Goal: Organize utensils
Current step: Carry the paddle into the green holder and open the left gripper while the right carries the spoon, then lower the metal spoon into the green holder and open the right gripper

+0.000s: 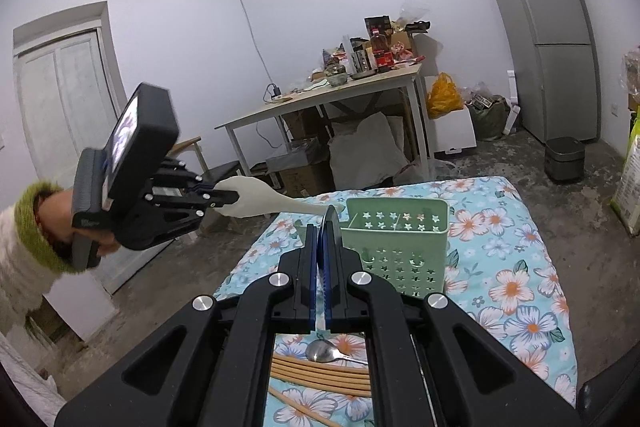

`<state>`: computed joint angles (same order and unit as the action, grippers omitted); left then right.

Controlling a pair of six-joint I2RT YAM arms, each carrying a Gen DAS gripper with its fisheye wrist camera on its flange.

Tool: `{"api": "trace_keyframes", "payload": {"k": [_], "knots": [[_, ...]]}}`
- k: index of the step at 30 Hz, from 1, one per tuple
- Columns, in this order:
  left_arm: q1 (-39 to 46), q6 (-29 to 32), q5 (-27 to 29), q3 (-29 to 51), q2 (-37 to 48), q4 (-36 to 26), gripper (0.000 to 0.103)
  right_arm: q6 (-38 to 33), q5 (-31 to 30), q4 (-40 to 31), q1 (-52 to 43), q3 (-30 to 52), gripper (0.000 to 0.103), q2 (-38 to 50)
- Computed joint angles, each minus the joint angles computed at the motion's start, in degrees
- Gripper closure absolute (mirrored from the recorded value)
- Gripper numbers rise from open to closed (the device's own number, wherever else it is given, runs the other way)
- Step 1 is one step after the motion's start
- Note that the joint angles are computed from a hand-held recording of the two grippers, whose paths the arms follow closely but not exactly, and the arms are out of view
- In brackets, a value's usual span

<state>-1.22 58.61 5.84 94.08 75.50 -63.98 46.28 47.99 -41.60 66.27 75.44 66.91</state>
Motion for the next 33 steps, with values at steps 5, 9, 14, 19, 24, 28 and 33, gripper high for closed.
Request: {"api": "trace_keyframes", "payload": {"k": [5, 9, 14, 19, 24, 28, 33], "knots": [[-5.02, 4.31, -6.73, 2.48, 2.46, -0.48, 0.101, 0.73, -1.24, -0.14, -1.81, -0.78, 0.1, -0.73], [-7.02, 6.68, -10.66, 5.55, 5.39, -2.45, 0.101, 0.72, -2.39, 0.46, -3.08, -1.27, 0.1, -0.53], [-9.19, 5.19, -12.81, 9.82, 9.5, -4.26, 0.098, 0.45, -4.19, 1.57, -4.66, -1.62, 0.1, 0.04], [-9.77, -0.21, -9.69, 18.47, 15.56, -8.65, 0.097, 0.97, -4.61, 1.4, -5.2, -1.67, 0.1, 0.35], [-6.46, -9.57, 2.51, 31.44, 22.35, -14.65, 0.084, 1.11, -4.99, 1.35, -6.24, -1.92, 0.1, -0.08], [-1.02, -18.32, 12.47, 34.01, 23.08, -13.52, 0.061, -2.66, -7.01, 3.19, -8.62, -1.25, 0.1, -1.9], [10.25, -30.38, 27.8, 20.95, 17.3, -6.63, 0.043, -11.65, -14.69, 8.46, -15.74, 1.75, 0.1, -4.62]]}}
